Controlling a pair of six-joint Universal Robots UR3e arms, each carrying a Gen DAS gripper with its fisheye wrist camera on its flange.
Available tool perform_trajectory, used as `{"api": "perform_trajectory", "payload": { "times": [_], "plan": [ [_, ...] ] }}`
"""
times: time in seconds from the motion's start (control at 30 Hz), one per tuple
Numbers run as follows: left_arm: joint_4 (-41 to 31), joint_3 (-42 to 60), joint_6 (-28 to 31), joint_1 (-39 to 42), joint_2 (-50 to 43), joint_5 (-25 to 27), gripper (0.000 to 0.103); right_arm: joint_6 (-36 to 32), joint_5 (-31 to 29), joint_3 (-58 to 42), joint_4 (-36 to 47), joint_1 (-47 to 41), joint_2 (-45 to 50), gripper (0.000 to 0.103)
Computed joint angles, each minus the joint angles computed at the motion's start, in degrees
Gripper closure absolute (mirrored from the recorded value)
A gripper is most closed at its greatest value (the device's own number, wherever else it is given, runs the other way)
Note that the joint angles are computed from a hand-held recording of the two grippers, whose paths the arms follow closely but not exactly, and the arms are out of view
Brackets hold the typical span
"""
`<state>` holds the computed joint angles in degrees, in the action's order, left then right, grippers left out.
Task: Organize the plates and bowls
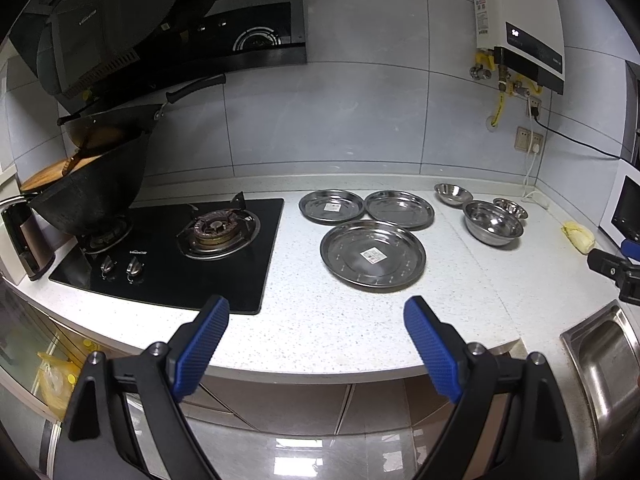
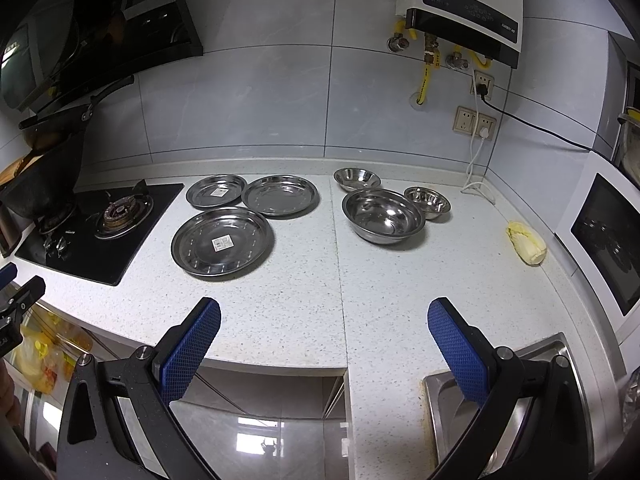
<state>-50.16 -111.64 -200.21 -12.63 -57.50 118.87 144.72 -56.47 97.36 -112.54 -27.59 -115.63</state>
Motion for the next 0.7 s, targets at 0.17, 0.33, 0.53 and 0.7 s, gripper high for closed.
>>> {"api": "perform_trajectory", "payload": {
  "times": [0.17, 0.33, 0.53, 0.7],
  "plan": [
    [-0.55, 0.27, -0.14, -0.39, 0.23, 0.07, 0.013, 0.8, -0.92, -0.12, -0.44, 1.22, -0.06, 0.001],
    [-0.8, 0.46, -0.16, -0.35, 0.18, -0.17, 0.013, 1.44, -1.74, -0.15, -1.1, 2.24, -0.01, 0.001],
    [-1.37, 0.99, 0.91, 2.12, 0.21, -2.83, 0.013, 2.69, -3.67, -0.1, -2.83, 4.57, 1.28, 0.001],
    [-0.7, 1.18, 1.98, 3.59, -0.12, -3.75, 0.013, 4.1, -5.41, -0.25, -4.82, 7.17, 2.94, 0.001]
  ]
}}
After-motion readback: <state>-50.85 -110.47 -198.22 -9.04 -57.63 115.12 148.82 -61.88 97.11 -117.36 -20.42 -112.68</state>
